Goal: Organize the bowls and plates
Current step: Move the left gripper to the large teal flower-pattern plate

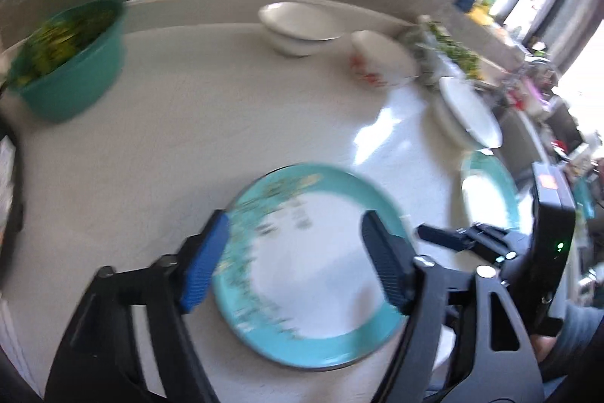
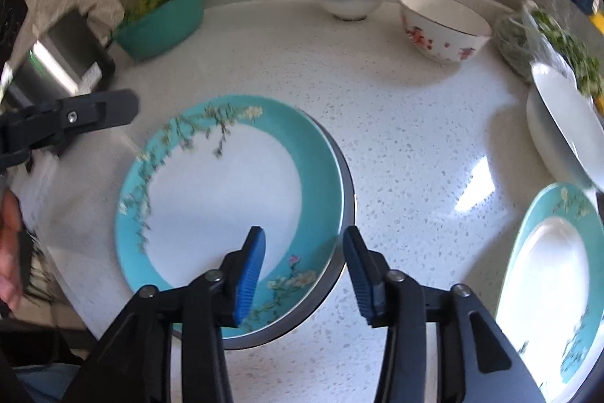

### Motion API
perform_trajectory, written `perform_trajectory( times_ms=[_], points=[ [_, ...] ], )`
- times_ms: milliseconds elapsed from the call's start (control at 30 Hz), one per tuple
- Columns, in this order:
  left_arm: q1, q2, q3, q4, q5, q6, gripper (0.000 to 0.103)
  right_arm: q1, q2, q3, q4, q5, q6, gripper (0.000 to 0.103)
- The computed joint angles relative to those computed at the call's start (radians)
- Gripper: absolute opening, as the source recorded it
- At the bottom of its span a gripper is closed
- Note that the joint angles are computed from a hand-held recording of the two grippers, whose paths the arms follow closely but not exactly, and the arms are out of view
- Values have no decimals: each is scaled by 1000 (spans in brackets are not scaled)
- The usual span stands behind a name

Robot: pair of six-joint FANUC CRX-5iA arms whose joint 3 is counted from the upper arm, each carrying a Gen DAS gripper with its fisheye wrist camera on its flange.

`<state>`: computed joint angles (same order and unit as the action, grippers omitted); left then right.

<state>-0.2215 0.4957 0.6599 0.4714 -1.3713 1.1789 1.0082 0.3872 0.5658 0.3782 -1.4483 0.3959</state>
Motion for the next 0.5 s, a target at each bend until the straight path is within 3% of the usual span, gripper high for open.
perform_trajectory(
  times_ms=[67,133,200,333,433,500],
  points=[
    [-19,58,88,62,-56,-8,77,9,-74,-73,25,66,-110,50],
    [-45,112,172,113,-116,-11,78,25,-163,-168,76,122,-219,65],
    [-78,162,255,132,-161,3,84,64,-274,-293,181,138,-373,72],
    [-146,250,374,174,-239,44,87,163,-478,-500,339,19,-618,85],
    [-197,242,321,184,-201,79,87,234,-647,-660,397,-72,-789,86],
    [-230,248,312,171,-199,102,87,260,-748,-751,404,-72,-850,96]
  ],
)
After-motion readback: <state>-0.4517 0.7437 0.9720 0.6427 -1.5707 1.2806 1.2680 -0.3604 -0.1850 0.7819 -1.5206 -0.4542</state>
